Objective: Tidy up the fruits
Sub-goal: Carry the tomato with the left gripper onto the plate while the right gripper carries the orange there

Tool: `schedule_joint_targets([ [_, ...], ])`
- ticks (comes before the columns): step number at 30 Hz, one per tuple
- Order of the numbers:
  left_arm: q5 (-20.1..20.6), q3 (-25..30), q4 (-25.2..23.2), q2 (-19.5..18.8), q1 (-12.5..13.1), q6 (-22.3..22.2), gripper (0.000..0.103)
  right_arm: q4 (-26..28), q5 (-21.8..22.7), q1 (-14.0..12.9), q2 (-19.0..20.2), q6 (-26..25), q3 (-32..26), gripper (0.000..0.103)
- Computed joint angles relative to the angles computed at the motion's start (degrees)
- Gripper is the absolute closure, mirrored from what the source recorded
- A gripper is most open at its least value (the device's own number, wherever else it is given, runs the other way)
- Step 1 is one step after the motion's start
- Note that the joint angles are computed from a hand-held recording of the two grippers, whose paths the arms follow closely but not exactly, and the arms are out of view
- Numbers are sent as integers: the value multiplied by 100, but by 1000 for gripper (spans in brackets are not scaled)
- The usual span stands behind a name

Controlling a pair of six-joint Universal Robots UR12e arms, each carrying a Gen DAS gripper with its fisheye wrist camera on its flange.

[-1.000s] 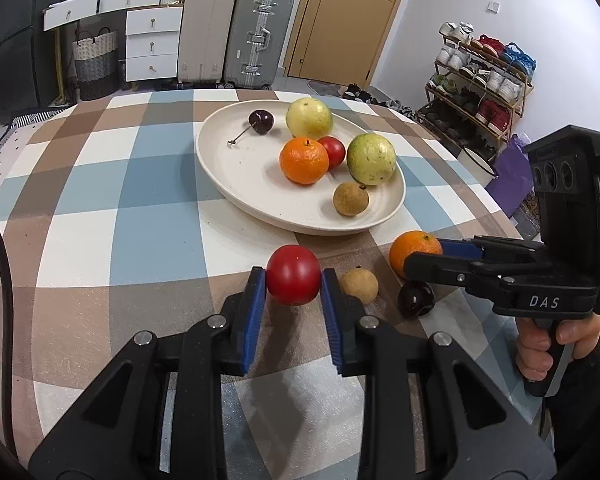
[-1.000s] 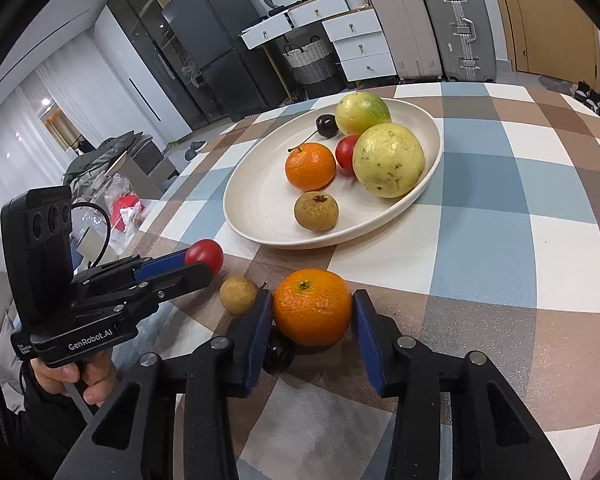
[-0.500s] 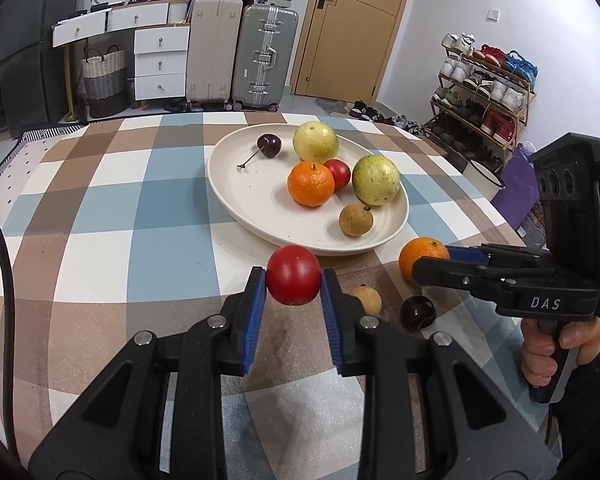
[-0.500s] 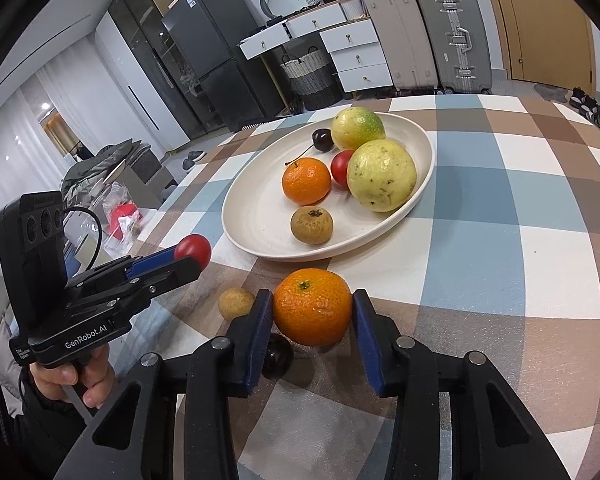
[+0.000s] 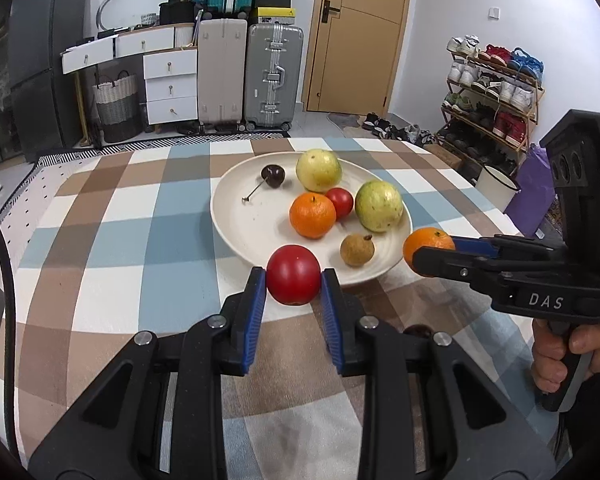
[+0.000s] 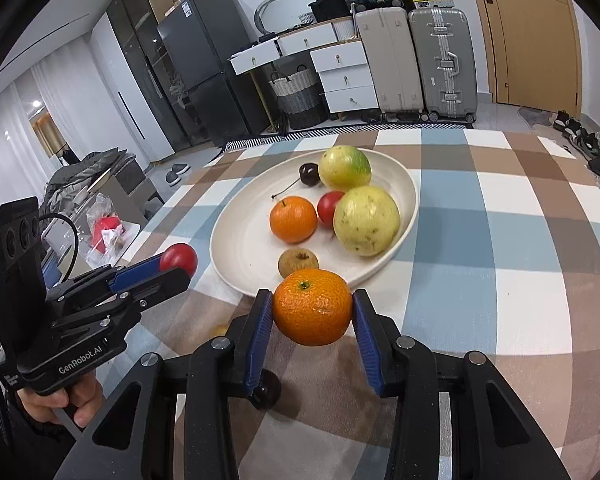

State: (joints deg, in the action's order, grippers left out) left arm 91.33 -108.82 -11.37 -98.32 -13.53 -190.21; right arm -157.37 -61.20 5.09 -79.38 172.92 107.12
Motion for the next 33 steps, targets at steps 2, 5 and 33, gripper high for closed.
schedule_joint_targets([
  [2,108,37,-1,-15,-30,29,78,-18,-21,16,13,3,-37,62],
  [5,189,102,12,-44,-46,41,78,-83,1,31,52,43,-104,62],
  [33,337,465,202,-490,-21,111,78,-277,-472,285,375,-66,-528,62],
])
